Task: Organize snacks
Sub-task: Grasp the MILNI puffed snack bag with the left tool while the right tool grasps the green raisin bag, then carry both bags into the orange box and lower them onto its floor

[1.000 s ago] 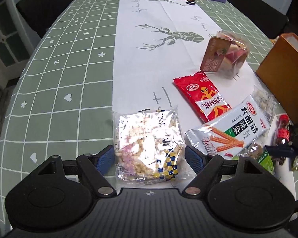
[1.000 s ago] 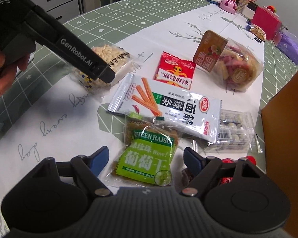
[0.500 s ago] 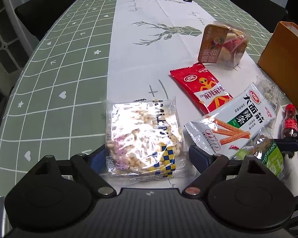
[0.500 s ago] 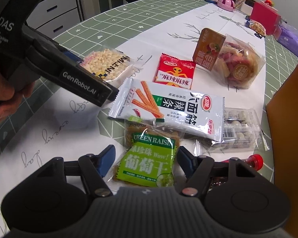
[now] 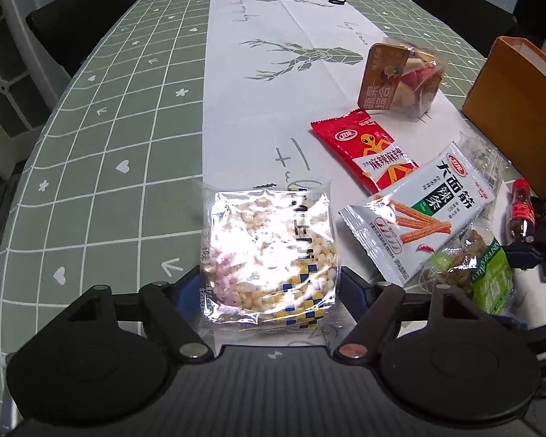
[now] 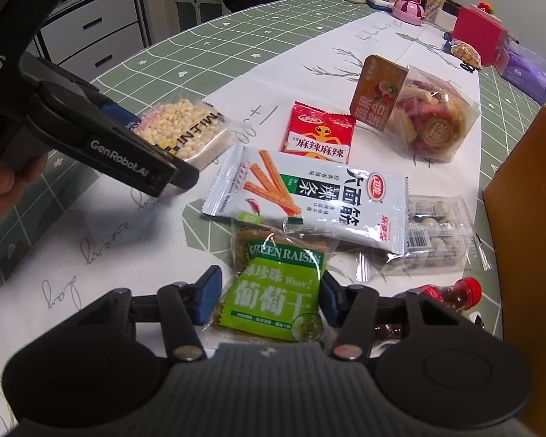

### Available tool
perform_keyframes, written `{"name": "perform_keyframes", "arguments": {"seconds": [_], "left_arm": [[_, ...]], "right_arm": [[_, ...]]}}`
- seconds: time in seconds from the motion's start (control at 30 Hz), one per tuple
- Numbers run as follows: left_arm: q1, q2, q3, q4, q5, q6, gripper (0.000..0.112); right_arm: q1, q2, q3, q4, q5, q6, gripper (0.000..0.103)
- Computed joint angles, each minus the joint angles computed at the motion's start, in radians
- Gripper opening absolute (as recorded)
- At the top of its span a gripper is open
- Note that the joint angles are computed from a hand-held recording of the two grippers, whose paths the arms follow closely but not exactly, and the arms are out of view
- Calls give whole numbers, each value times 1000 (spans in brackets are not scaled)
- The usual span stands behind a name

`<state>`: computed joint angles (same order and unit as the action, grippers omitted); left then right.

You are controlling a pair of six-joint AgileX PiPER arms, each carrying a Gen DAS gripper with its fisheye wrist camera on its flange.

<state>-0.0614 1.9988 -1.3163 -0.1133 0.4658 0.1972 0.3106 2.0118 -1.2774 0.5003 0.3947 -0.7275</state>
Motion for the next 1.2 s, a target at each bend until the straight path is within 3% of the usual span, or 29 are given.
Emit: {"name": "perform_keyframes", "arguments": {"seconds": [0.4, 0.97, 1.2], "left_arm": [[50, -74, 75, -149, 0, 188, 88], [9, -194, 104, -210, 44, 256, 88], [-44, -226, 59, -177, 82, 209, 88]], "right_arm": [[0, -47, 20, -47, 21, 50, 43], [-41, -212, 81, -122, 73, 90, 39], [-115, -298, 96, -129, 123, 44, 39]]}}
